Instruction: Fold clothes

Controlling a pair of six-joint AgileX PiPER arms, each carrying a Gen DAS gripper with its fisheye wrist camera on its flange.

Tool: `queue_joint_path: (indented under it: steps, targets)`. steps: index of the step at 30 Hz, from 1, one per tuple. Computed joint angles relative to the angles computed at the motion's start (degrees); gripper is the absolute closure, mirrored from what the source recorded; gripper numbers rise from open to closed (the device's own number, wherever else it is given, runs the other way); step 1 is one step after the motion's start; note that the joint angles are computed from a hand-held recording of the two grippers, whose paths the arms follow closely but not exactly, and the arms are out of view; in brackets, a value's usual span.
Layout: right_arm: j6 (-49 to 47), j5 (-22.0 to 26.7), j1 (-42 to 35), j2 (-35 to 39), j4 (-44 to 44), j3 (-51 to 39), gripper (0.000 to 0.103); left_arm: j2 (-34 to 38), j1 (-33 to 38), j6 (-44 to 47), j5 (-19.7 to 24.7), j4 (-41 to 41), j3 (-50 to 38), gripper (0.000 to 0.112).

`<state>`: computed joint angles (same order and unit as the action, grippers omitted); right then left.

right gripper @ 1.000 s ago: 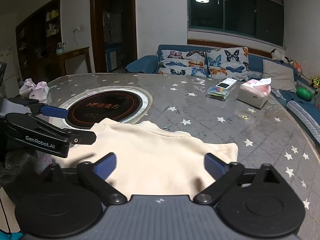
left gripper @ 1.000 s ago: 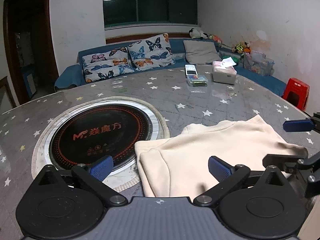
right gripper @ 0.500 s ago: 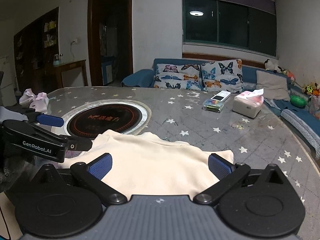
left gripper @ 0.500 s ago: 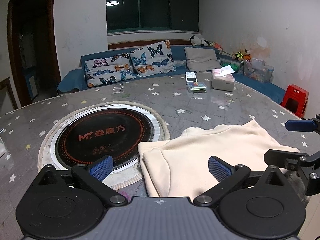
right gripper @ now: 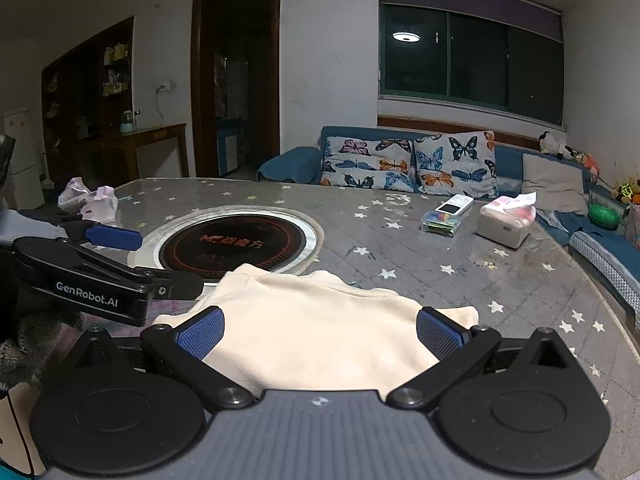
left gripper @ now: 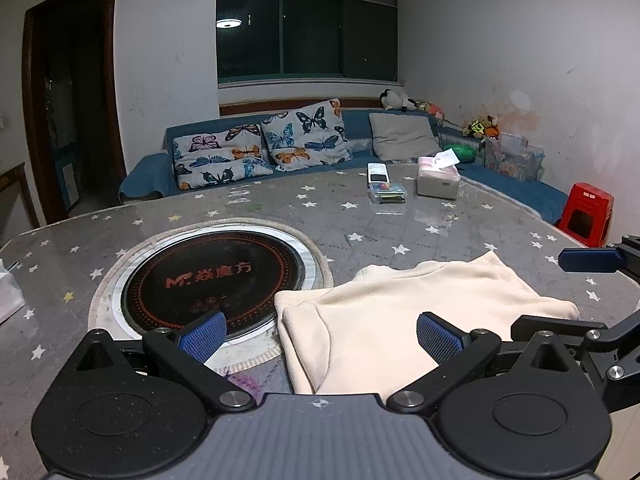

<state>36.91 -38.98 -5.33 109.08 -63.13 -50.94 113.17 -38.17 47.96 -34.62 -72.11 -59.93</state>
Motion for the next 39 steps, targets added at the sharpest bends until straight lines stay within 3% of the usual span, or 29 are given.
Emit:
queue_joint_path:
  steps: [12,22,31,39]
  targets:
    - [-2.5,-3.0,0.4,-0.7,0.4,2.5,0.000,-2.4,-2.2,0.2,-3.8,-4.7,3.8,0.009]
    - [-3.2,-4.0,1.9,0.0,-2.0,2.7,0.000,-2.0,-1.2,1.2,-2.6,-8.6,4.1,0.009]
    - [-0.1,-0.7,4.5,-0.1,-7.9,1.7,0.000,-1.3,0.6,1.9,-1.2,-10.5,3.9,0.009]
    - [-3.5,2.7,7.9,-1.9,-5.4,3.5,0.001,-0.9,2.9,-0.8,1.1,-7.3,4.2,0.009]
